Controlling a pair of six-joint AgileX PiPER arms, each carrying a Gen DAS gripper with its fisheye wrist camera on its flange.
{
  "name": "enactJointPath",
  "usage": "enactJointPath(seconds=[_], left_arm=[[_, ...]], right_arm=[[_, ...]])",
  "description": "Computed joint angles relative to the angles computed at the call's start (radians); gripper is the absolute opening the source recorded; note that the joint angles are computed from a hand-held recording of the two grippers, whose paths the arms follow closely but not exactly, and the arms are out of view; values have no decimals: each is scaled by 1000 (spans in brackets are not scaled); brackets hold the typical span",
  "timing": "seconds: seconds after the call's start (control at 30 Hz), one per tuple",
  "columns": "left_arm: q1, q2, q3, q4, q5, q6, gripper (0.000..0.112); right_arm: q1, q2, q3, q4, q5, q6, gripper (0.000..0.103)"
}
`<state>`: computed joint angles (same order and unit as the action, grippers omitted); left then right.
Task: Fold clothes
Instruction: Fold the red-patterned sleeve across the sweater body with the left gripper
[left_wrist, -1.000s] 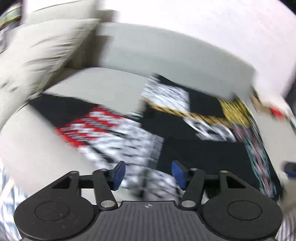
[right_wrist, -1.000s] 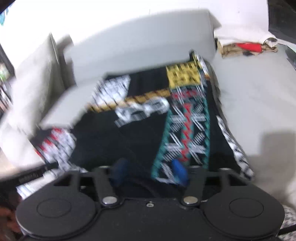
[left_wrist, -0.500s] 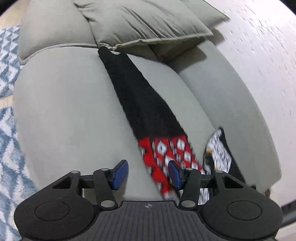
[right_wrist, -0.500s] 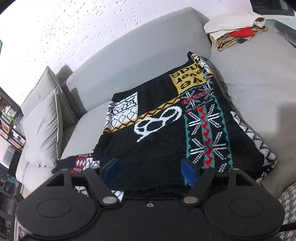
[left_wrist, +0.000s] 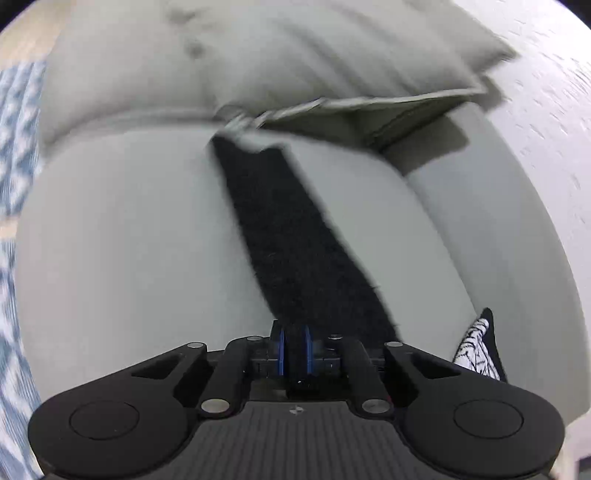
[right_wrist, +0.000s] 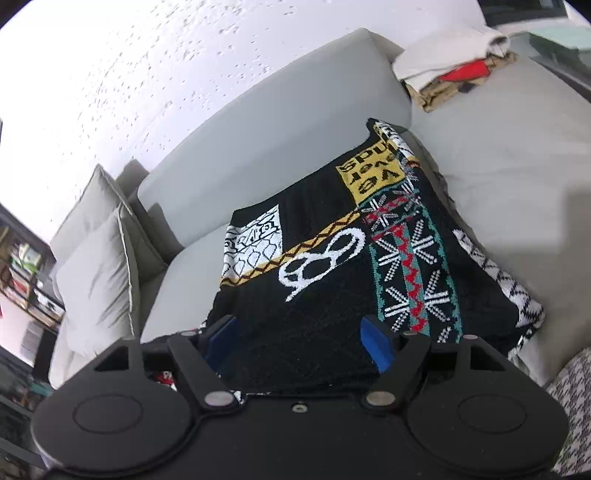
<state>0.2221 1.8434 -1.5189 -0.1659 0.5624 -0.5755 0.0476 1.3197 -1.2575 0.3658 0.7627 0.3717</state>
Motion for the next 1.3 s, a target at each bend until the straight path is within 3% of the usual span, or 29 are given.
enactJointPath(seconds=[0.23, 0.43, 0.5, 0.6, 0.73, 0.83, 0.9, 1.0, 1.13, 1.2, 1.3], left_arm=[[-191, -128, -32, 372, -23, -126, 7], [-595, -240, -15, 848, -3, -247, 7], [-744, -254, 18, 930, 19, -239, 7], [-933, -211, 45, 875, 82, -129, 7], [-1037, -48, -17, 730, 226, 10, 14], [-1055, -74, 26, 775, 226, 5, 22], [-1014, -141, 55, 671, 195, 60, 33], [-992, -243, 120, 698, 187, -3, 35], [-848, -302, 172, 656, 158, -39, 35], [-743, -304, 168, 594, 159, -41, 24], [-599, -264, 147, 429, 130, 30, 15]], right_arm=[[-104, -67, 60, 138, 1, -117, 72], [-249, -127, 140, 320, 9, -270, 72], [-307, -146, 170, 382, 15, -321, 72], [-387, -167, 201, 440, 33, -372, 72], [-456, -162, 222, 467, 54, -420, 72], [-482, -142, 226, 489, 75, -458, 73], [-478, -122, 228, 490, 75, -475, 74], [-452, -62, 227, 494, 48, -494, 74], [-433, 58, 205, 503, 27, -505, 64], [-423, 130, 178, 486, 24, -478, 49], [-392, 223, 130, 435, 5, -425, 48]])
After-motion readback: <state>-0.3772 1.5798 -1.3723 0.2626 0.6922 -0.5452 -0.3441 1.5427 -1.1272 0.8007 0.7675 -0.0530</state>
